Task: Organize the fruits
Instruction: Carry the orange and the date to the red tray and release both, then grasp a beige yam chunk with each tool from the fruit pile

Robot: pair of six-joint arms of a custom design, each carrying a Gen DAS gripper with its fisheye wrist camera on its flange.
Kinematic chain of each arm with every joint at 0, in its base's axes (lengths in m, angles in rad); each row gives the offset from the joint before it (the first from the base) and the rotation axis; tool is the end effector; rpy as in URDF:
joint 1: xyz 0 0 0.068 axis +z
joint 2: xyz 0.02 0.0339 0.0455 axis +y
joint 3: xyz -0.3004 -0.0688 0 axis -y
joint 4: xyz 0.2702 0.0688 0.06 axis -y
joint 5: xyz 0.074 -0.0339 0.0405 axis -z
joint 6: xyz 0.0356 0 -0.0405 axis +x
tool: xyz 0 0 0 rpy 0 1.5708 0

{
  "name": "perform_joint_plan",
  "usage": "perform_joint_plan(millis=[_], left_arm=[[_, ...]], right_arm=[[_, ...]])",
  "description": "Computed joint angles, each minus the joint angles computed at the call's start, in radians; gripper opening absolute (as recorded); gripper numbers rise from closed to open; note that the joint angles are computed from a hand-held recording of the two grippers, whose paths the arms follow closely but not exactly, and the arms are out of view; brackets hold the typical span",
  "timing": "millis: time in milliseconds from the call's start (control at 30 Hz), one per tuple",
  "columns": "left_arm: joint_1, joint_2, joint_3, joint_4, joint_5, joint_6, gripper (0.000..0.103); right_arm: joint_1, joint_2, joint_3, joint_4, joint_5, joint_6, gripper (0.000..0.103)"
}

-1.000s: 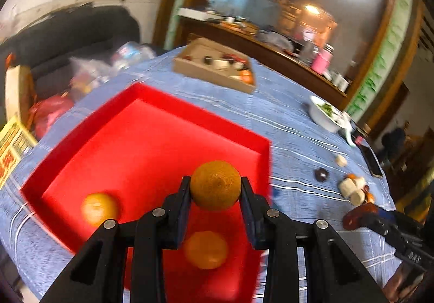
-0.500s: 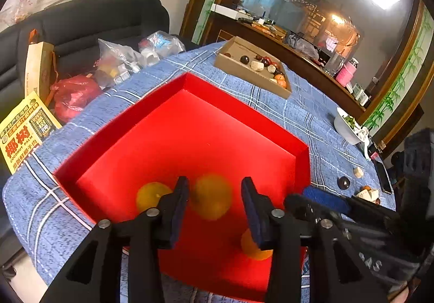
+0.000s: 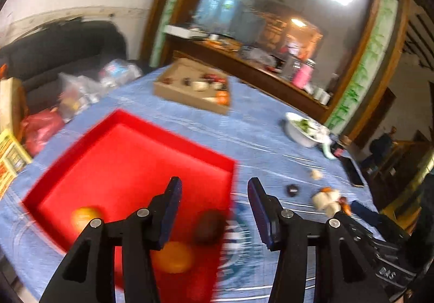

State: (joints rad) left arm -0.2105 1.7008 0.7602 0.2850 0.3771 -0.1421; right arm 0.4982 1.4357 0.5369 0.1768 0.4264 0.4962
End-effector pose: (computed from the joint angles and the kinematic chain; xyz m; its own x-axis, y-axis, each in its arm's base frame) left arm 0.3410 -0.0863 0.1631 -0.6581 0.0060 -0.7529 0.3904 0.8577 -0.3345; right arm 0.2482 0.1183 0.1667 -0.5879 0.1737 -0.7901 0.1336 0.9841 0.1169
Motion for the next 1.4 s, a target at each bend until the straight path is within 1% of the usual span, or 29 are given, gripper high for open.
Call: perform_joint_plan(millis=[33, 67, 100, 133, 167, 200, 233, 267, 333, 400, 433, 500, 533, 600, 667, 733, 767, 800, 833, 867, 933, 1033, 1100, 1167, 1233, 1300, 1333, 1367, 1400], left_arm=[[-0.026, -0.005, 0.001, 0.004, -0.007, -0.004, 0.053], [-0.067, -0.010, 0.000, 0.012, -0.019, -0.008, 0.055], [-0.104, -0.015, 0.001, 0.017, -0.033, -0.011, 0.057], [-0.134, -0.021, 0.004, 0.022, -0.048, -0.012, 0.057], [-0.164, -0.030, 0.002, 0.034, -0.070, -0.012, 0.058], [-0.191, -0.042, -0.004, 0.051, -0.096, -0.015, 0.059], [-0.207, -0.054, -0.009, 0.062, -0.110, -0.019, 0.066], [-0.229, -0.064, -0.015, 0.087, -0.120, -0.028, 0.077], [-0.252, -0.071, -0.020, 0.118, -0.107, -0.044, 0.086], [-0.269, -0.053, -0.007, 0.133, -0.078, -0.062, 0.087], [-0.278, -0.042, 0.001, 0.133, -0.083, -0.067, 0.087], [-0.296, -0.021, 0.032, 0.088, -0.125, -0.054, 0.087], [-0.302, -0.009, 0.050, 0.056, -0.146, -0.045, 0.087], [-0.298, 0.007, 0.064, 0.029, -0.163, -0.050, 0.087], [-0.283, 0.028, 0.076, 0.007, -0.173, -0.055, 0.087], [-0.276, 0.051, 0.082, 0.006, -0.191, -0.049, 0.087], [-0.272, 0.065, 0.085, 0.005, -0.194, -0.046, 0.087], [-0.264, 0.082, 0.096, -0.004, -0.185, -0.048, 0.085], [-0.256, 0.103, 0.111, -0.017, -0.162, -0.051, 0.080], [-0.251, 0.119, 0.122, -0.025, -0.143, -0.049, 0.074], [-0.256, 0.164, 0.165, -0.061, -0.107, -0.042, 0.068], [-0.281, 0.201, 0.200, -0.080, -0.088, -0.029, 0.068], [-0.300, 0.224, 0.232, -0.100, -0.080, -0.021, 0.068], [-0.318, 0.252, 0.276, -0.134, -0.065, -0.011, 0.068], [-0.344, 0.285, 0.333, -0.174, -0.059, 0.009, 0.068], [-0.381, 0.320, 0.394, -0.220, -0.078, 0.061, 0.068], [-0.402, 0.340, 0.426, -0.238, -0.089, 0.095, 0.068], [-0.420, 0.360, 0.453, -0.251, -0.093, 0.128, 0.068], [-0.434, 0.379, 0.480, -0.267, -0.094, 0.156, 0.067]], right_arm=[[0.011, -0.060, -0.058, 0.021, 0.075, 0.001, 0.085], [0.010, -0.120, -0.108, 0.035, 0.125, -0.002, 0.087], [0.001, -0.172, -0.140, 0.023, 0.150, -0.002, 0.091], [-0.025, -0.233, -0.169, -0.008, 0.158, 0.000, 0.092], [-0.064, -0.291, -0.193, -0.044, 0.140, 0.000, 0.092], [-0.124, -0.361, -0.216, -0.096, 0.093, -0.002, 0.092], [-0.171, -0.399, -0.226, -0.123, 0.055, -0.008, 0.092], [-0.231, -0.446, -0.241, -0.155, 0.010, -0.022, 0.092], [-0.334, -0.505, -0.260, -0.192, -0.045, -0.068, 0.092], [-0.457, -0.521, -0.267, -0.207, -0.121, -0.131, 0.092], [-0.501, -0.531, -0.280, -0.208, -0.157, -0.147, 0.092], [-0.647, -0.490, -0.287, -0.165, -0.294, -0.195, 0.092], [-0.682, -0.484, -0.290, -0.162, -0.329, -0.201, 0.092], [-0.809, -0.433, -0.291, -0.119, -0.453, -0.248, 0.092], [-0.873, -0.380, -0.290, -0.079, -0.519, -0.268, 0.088], [-0.908, -0.309, -0.268, -0.051, -0.579, -0.278, 0.072], [-0.915, -0.268, -0.256, -0.035, -0.598, -0.280, 0.068], [-0.914, -0.211, -0.238, -0.017, -0.611, -0.282, 0.060], [-0.909, -0.179, -0.228, -0.006, -0.613, -0.284, 0.056], [-0.894, -0.139, -0.217, 0.013, -0.606, -0.281, 0.056], [-0.865, -0.087, -0.205, 0.040, -0.614, -0.272, 0.056], [-0.796, -0.034, -0.194, 0.084, -0.627, -0.268, 0.056], [-0.738, 0.011, -0.172, 0.099, -0.597, -0.270, 0.056], [-0.676, 0.090, -0.132, 0.112, -0.531, -0.278, 0.056], [-0.652, 0.151, -0.102, 0.128, -0.497, -0.286, 0.056], [-0.644, 0.182, -0.089, 0.146, -0.502, -0.290, 0.048], [-0.643, 0.192, -0.085, 0.149, -0.503, -0.293, 0.036], [-0.636, 0.201, -0.082, 0.147, -0.485, -0.296, 0.033], [-0.636, 0.205, -0.085, 0.146, -0.472, -0.300, 0.024]])
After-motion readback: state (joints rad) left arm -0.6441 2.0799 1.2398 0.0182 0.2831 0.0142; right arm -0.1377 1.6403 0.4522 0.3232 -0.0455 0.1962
